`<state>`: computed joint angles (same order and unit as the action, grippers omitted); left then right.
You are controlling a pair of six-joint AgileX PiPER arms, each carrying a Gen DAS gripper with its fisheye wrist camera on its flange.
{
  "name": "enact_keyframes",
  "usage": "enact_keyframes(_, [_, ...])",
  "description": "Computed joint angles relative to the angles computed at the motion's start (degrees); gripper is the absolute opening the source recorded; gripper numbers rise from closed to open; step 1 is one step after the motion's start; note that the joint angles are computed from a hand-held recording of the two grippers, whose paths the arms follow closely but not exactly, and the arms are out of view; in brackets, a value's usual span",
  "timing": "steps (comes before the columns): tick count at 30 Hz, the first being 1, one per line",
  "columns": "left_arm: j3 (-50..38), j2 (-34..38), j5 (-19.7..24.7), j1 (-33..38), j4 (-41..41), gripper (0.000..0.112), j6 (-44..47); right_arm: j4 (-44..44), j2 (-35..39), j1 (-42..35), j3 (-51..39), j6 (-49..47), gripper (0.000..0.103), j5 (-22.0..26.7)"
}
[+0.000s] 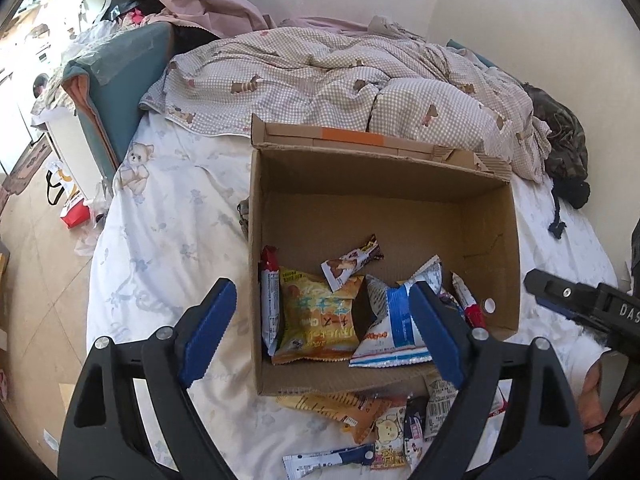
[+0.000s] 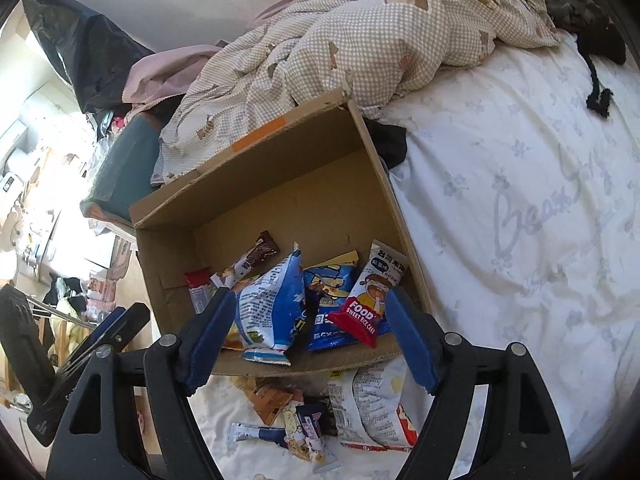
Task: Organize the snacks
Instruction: 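Withdraw both grippers from the box back toward the snack pile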
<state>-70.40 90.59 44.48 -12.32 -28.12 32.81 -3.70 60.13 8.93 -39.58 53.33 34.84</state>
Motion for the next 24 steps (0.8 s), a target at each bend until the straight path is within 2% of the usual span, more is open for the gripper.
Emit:
enact_keyframes(4, [0.6,-1.1,1.6,1.4,-0.7,0.086,0.6,-2.5,-1.8,1.4,0.6,3.3,0.08,1.2])
enact_keyframes(7, [1.5,-2.8,1.9,2.2,-0.5,0.086,1.1,0.7,-2.8,0.3,0.9,0.9,0.08,2.3])
enact_keyframes(10, [2.1,-4.2,2.8,3.3,-1.0,0.086,1.5,-2.9,-4.5,1.9,1.0,5.1,0.08,4.6])
enact_keyframes(13, [2.5,-5.3,3.8,4.5,-1.6,0.086,2.1,-0.6,-6.6,1.9,2.3,5.2,0.08,4.7])
enact_keyframes(24, [8.6,-10.6,6.6,11.2,-4.7,0.088,6.0,-11.4,-11.9,16.8,3.7,22.5,0.08,11.2])
